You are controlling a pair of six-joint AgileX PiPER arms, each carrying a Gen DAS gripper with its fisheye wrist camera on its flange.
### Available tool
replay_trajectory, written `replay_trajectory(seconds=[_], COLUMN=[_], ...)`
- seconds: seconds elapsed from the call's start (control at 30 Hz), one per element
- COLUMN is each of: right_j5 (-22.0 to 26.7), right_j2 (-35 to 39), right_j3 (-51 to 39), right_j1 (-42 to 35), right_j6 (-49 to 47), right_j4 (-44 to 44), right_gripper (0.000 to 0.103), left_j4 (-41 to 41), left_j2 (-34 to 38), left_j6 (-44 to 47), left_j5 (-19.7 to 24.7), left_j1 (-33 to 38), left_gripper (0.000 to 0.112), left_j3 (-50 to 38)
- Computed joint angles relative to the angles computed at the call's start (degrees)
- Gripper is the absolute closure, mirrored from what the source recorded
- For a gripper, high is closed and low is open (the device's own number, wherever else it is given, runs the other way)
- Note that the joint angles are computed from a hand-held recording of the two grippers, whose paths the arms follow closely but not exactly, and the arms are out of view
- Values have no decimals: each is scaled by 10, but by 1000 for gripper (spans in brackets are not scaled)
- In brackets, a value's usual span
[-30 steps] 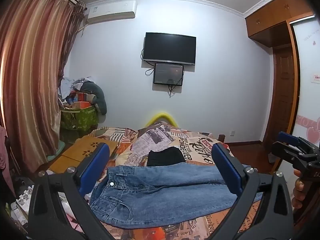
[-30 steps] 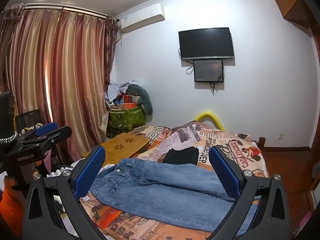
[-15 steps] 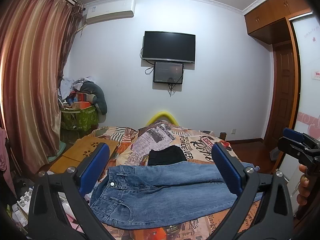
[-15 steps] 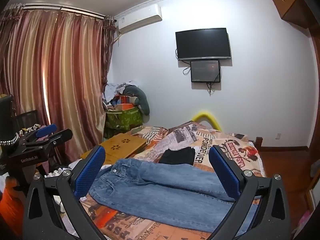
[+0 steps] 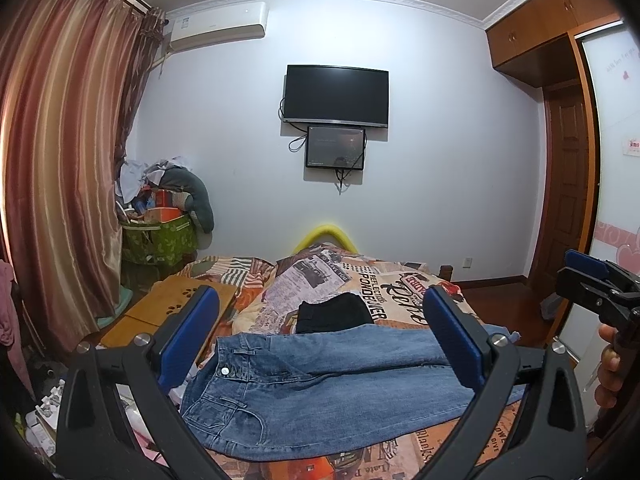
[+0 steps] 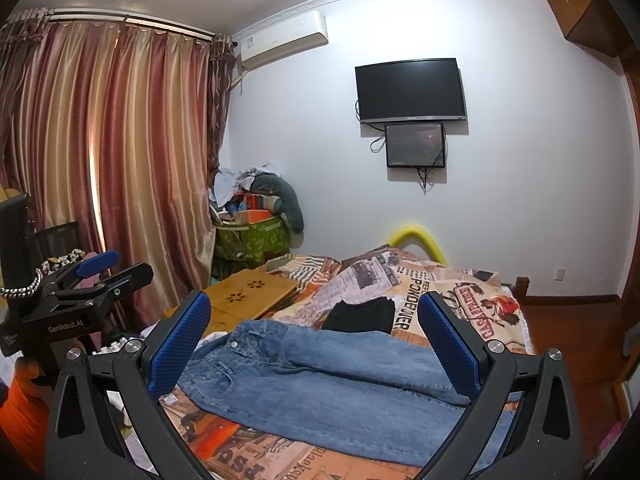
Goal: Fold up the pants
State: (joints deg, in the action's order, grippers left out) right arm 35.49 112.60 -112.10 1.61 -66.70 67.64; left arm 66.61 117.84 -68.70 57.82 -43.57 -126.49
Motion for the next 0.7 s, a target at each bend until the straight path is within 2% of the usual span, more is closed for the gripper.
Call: replay_trajectory(seconds=[0.7], right_j5=[-13], right_j2=[-6], right_j3=[11], right_j1=[4], right_j6=[-1], right_j4=[-1], right_gripper=[0], left_j4=[7], left_j2=[-8], left_j6=[-15], left_j5=[-11], left_j1=[3], left_gripper=[9], left_j3=[20])
